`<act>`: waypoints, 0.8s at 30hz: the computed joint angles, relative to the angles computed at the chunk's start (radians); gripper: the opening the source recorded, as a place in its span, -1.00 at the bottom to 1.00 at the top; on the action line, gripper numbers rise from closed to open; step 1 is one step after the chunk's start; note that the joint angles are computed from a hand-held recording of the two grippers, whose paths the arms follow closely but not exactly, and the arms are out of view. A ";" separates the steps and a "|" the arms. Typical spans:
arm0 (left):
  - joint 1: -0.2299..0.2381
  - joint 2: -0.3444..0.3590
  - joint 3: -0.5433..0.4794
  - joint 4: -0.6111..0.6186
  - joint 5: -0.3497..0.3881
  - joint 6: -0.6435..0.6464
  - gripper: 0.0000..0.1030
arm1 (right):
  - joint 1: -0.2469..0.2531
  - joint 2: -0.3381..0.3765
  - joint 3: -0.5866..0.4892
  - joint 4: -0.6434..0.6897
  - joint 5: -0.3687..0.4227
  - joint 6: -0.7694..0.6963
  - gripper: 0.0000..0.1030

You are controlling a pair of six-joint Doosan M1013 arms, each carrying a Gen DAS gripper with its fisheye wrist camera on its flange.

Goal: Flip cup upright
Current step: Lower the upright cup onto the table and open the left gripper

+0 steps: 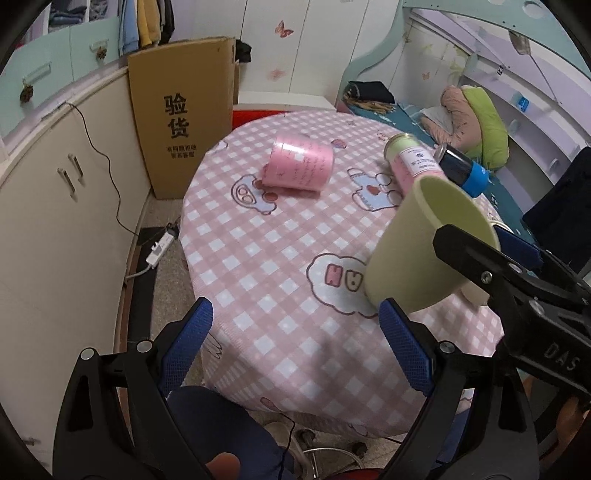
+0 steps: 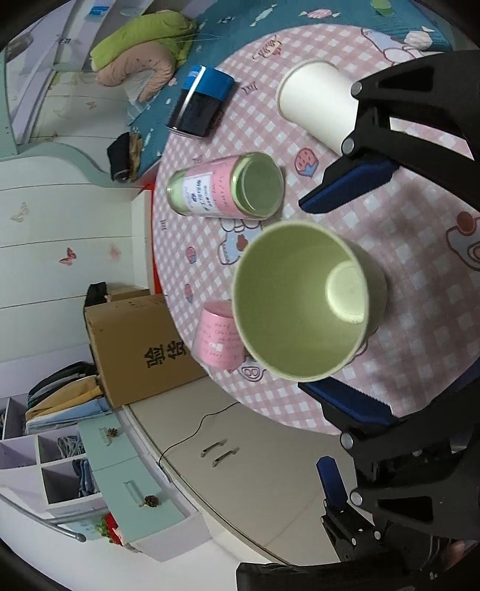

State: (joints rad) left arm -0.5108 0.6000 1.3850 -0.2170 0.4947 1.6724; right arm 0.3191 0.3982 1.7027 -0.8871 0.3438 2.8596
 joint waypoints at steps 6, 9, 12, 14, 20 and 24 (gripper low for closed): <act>-0.018 -0.042 0.044 0.027 -0.062 -0.016 0.78 | 0.013 -0.042 0.039 -0.141 0.002 0.146 0.80; -0.029 -0.069 0.072 0.020 -0.098 -0.004 0.78 | 0.027 -0.070 0.062 -0.236 0.030 0.246 0.80; -0.042 -0.096 0.098 0.033 -0.135 -0.010 0.78 | 0.042 -0.100 0.086 -0.312 0.070 0.325 0.81; -0.051 -0.109 0.112 0.061 -0.153 -0.032 0.78 | 0.050 -0.119 0.100 -0.355 0.089 0.367 0.81; -0.075 -0.154 0.159 0.108 -0.215 -0.072 0.78 | 0.076 -0.176 0.147 -0.447 0.144 0.465 0.82; -0.094 -0.189 0.197 0.150 -0.278 -0.116 0.78 | 0.096 -0.216 0.182 -0.512 0.191 0.530 0.83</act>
State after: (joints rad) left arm -0.6045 0.4111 1.5825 -0.0669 0.2171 1.5562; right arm 0.4155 0.1826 1.8849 -1.3989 0.5346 3.3895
